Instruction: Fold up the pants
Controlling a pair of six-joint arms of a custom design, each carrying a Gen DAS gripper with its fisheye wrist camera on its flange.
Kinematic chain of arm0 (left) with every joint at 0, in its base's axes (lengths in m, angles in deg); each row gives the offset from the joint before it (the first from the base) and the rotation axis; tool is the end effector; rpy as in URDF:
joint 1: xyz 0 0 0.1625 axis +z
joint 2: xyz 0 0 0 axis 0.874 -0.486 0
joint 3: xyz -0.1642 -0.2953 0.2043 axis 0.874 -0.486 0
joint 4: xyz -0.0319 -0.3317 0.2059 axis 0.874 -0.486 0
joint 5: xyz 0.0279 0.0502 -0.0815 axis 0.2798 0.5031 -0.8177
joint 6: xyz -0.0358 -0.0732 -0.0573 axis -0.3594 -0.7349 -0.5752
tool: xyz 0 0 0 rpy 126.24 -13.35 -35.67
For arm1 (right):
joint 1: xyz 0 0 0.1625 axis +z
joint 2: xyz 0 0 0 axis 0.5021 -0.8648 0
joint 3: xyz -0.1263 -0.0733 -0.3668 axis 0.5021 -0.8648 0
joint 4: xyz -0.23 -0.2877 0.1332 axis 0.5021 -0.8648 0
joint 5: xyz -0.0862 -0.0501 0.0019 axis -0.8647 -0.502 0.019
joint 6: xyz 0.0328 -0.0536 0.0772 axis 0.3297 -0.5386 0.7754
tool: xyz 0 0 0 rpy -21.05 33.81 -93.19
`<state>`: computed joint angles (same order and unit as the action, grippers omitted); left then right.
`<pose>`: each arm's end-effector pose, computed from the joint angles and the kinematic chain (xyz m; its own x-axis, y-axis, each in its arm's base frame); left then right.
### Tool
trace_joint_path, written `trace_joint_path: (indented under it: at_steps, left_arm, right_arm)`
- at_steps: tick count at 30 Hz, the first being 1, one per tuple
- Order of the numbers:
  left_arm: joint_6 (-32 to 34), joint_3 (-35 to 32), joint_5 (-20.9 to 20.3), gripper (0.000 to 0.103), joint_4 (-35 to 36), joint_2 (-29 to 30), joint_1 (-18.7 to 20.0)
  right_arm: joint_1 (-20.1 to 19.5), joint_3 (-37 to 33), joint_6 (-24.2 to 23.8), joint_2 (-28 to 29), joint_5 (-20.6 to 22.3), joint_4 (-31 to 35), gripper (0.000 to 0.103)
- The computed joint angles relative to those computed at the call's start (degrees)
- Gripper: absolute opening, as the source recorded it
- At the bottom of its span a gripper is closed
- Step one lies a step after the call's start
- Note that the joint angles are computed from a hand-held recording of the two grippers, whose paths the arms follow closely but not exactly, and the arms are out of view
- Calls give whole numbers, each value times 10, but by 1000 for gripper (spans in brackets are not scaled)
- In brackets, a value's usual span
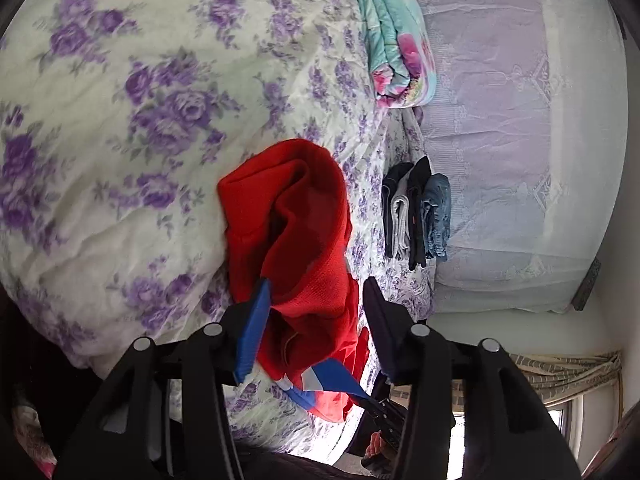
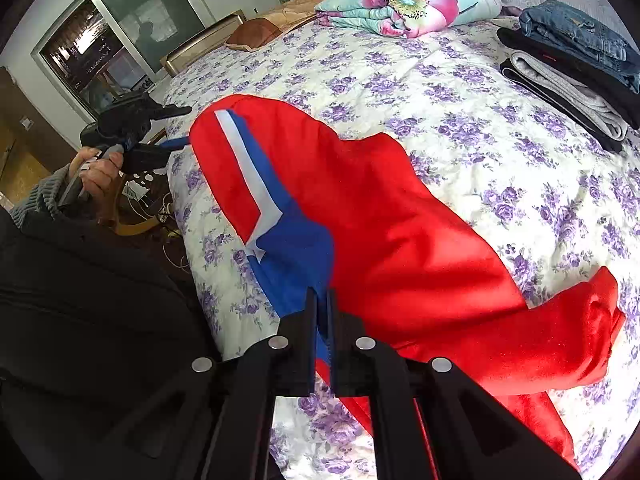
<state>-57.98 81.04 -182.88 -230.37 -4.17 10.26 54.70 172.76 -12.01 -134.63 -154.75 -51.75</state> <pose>-0.1171 -0.7281 0.1002 -0.8700 -0.3074 0.3855 -0.4303 0.8551 -0.2893 0.0522 -0.6391 0.3487 -0.8066 -0.4836 0.3398 -0.5301 0.8462 -0.0542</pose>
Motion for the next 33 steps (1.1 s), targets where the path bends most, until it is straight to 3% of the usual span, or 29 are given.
trace_joint_path:
  at_steps: [7,13,18,24,26,33]
  left_arm:
    - [-57,37,-11,47,-7,7,0]
    - [-90,17,26,48,-50,40,-1]
    - [-30,-1,74,24,-59,32,-27]
    - [80,-164,60,21,50,79,-40]
    - [108,-209,68,21,86,98,-43]
    - [70,-180,71,21,98,83,-23]
  right_arm:
    - [1,-13,1,-1,6,14,4]
    - [3,-15,-7,-5,1,26,4]
    - [-1,-9,-8,-11,-2,21,4]
    - [-11,-8,1,-13,19,-10,4]
    - [-7,-15,-3,-7,17,9,4]
    - [9,53,-69,-9,-31,-31,8]
